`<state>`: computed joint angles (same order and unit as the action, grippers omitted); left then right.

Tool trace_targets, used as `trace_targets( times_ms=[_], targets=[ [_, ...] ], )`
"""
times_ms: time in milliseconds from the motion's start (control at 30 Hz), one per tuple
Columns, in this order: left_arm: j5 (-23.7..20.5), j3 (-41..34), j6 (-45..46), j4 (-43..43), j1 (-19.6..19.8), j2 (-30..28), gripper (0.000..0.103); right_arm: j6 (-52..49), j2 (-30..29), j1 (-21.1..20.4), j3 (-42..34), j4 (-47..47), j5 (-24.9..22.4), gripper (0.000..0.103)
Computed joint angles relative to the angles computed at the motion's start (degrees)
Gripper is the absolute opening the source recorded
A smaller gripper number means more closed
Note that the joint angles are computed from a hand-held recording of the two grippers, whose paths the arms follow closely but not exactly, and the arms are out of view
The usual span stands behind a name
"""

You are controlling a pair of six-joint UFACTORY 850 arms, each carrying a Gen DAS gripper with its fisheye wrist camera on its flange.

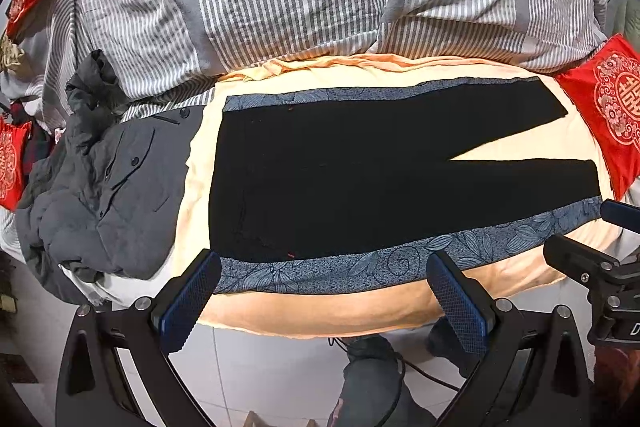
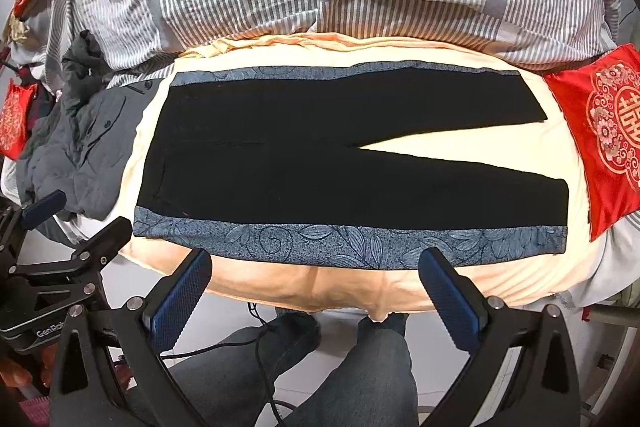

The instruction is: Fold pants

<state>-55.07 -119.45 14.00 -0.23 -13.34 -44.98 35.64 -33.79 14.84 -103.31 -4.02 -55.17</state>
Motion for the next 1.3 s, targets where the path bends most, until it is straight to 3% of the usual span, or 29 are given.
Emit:
trace_targets(
  times_ms=[433,867,1300],
  targets=[
    [-1.7,-3.1,-0.9,0.7,0.2,-2.5,0.103,0.6,-0.6,-0.8,0.1,1.8,-0.3,0.103],
    [-6.1,-5.8,-1.7,2.8,0.0,-5.7,0.103,1.5,-0.8,-1.4,2.4,5.3,-0.7,0.103],
    [-11.9,-10.8,-4.2,3.7,0.1,-9.9,0.103,0.0,-0.1,-2.2,4.6,10.2,5.6,0.103]
  ],
)
